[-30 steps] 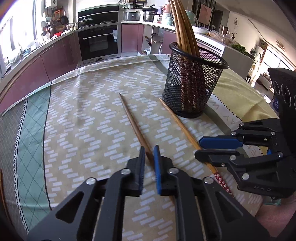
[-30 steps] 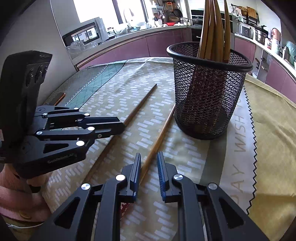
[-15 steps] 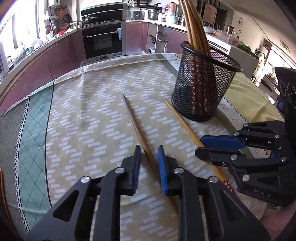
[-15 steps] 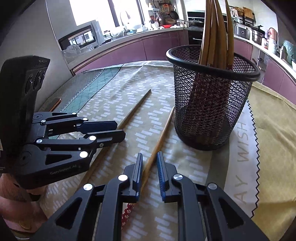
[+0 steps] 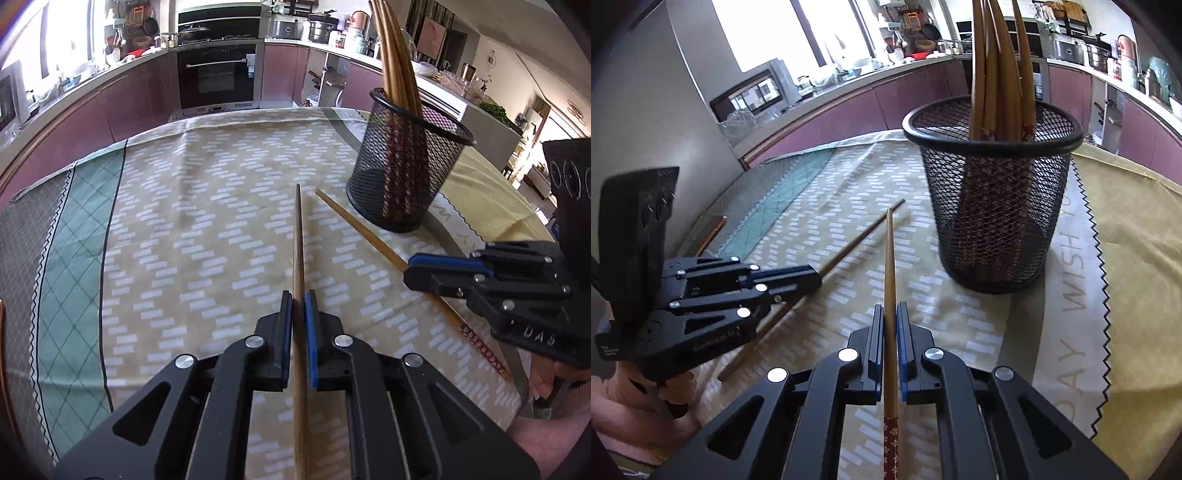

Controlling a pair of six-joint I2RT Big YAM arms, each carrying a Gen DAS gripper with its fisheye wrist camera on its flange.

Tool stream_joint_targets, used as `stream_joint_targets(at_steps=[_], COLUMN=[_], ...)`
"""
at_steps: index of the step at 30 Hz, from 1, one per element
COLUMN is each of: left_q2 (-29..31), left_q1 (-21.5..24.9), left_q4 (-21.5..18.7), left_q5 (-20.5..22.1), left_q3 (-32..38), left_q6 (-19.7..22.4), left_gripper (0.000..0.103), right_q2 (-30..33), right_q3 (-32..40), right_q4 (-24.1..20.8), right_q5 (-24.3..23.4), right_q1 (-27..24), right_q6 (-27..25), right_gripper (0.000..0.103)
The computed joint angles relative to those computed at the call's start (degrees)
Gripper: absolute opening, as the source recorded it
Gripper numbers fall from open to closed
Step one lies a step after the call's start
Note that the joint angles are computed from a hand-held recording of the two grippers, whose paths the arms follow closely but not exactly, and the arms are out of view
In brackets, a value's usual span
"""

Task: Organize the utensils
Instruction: 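Close the right gripper on a chopstick while the left gripper grasps another, then lift the chopstick upright with the right gripper toward the mesh cup while the left gripper does likewise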

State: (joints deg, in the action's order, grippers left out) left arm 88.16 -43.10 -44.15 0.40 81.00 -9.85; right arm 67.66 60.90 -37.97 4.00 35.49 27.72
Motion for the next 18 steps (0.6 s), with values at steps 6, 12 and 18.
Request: stream_joint_targets(at_steps=[6, 12, 18], left_q2=[-0.3, 2.0, 3.5], left_q1=[-1.0, -1.2, -1.6], left_q4=[-0.6, -1.3, -0.9], left_q5=[1.1, -0.2, -1.6], left_q3=[-0.4, 2.2, 3.7], left_q6=[2.6, 4.3, 3.8], left_gripper=[0.010, 0.022, 0.011], right_q2=[2.4, 4.3, 5.0], right_q3=[2.0, 4.1, 4.2], right_q4=[-1.7, -4.8, -3.4], right_q5=[-0.1, 3.8, 4.0], right_q1=[0.5, 1.7, 1.7], right_q6=[-1.5, -2.7, -2.5], right_gripper=[0.006, 0.011, 0.006])
